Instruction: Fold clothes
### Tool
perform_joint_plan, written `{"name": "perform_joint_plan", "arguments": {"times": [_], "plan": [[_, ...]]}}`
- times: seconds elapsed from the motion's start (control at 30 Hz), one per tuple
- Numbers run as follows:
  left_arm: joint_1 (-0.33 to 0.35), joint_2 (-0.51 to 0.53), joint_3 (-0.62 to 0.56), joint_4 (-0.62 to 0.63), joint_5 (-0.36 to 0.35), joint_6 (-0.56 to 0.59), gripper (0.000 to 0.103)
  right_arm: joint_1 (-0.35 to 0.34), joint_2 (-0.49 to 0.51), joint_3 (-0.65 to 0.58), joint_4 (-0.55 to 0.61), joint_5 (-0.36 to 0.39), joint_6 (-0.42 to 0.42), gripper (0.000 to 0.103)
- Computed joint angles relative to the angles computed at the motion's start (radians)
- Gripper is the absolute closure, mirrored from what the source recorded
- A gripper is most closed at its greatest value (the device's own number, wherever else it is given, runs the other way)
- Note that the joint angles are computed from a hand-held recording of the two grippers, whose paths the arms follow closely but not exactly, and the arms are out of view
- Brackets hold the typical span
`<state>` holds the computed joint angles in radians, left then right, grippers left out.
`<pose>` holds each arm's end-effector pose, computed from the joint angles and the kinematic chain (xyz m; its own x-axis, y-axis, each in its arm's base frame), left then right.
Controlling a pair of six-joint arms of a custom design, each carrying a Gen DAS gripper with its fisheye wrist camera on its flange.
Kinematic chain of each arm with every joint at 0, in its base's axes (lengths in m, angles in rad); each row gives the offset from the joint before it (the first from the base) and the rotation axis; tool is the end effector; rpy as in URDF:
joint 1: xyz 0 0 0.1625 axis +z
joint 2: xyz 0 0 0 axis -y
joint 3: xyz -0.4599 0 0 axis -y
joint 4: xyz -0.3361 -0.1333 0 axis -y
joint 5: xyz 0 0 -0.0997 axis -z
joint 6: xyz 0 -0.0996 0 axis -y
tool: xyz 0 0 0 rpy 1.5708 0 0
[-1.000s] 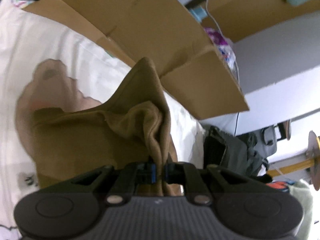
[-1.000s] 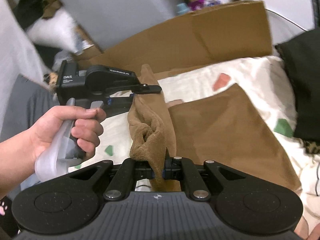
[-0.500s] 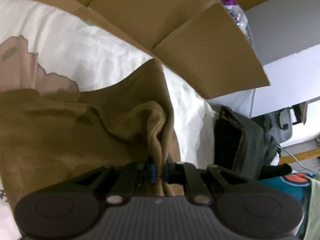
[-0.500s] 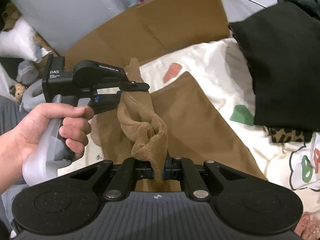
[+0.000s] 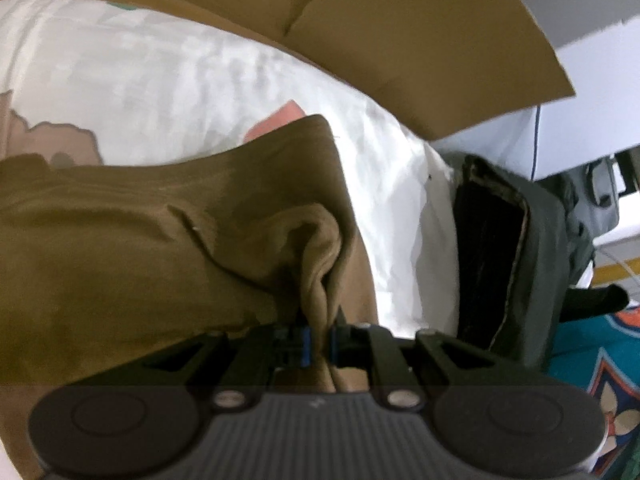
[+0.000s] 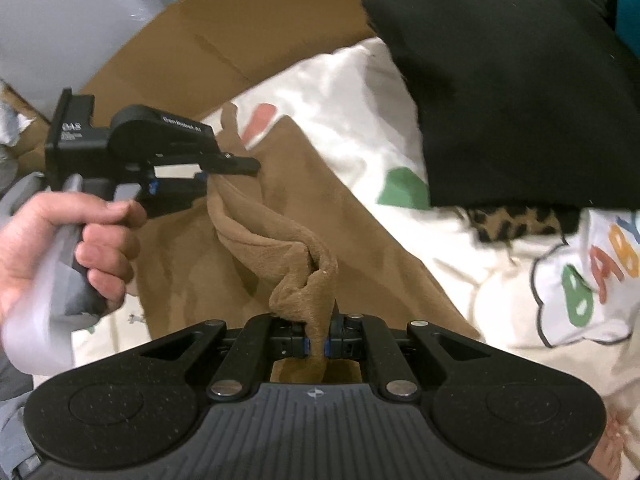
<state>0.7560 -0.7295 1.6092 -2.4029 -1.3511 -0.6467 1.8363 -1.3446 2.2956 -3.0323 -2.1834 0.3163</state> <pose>-0.3681 -0.5601 0.1082 -0.9662 0.1595 -0.2024 0.1811 0.9790 -0.0932 0.1849 -0.3903 0.3147 -0.8916 0.3155 0.3248 0.0509 0.7826 -0.6204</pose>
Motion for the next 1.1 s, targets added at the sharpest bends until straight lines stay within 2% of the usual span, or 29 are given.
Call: {"name": "perform_joint_plan", "arguments": {"times": [0.3, 0.57, 0.8, 1.1], "plan": [[-0.011, 0.026, -0.043, 0.074, 0.001, 0.014, 0.092, -0.020, -0.012, 0.031, 0.008, -0.037, 0.071, 0.098], [-0.060, -0.001, -0.047, 0.124, 0.082, 0.006, 0.094, 0.000, -0.019, 0.025, 0.020, -0.031, 0.060, 0.098], [-0.086, -0.007, -0.078, 0.166, 0.080, 0.025, 0.094, 0.023, -0.035, 0.028, 0.034, -0.051, 0.087, 0.098], [-0.064, 0.041, -0.076, 0.143, 0.052, 0.018, 0.093, -0.033, -0.047, 0.071, -0.008, -0.038, 0.102, 0.098]]}}
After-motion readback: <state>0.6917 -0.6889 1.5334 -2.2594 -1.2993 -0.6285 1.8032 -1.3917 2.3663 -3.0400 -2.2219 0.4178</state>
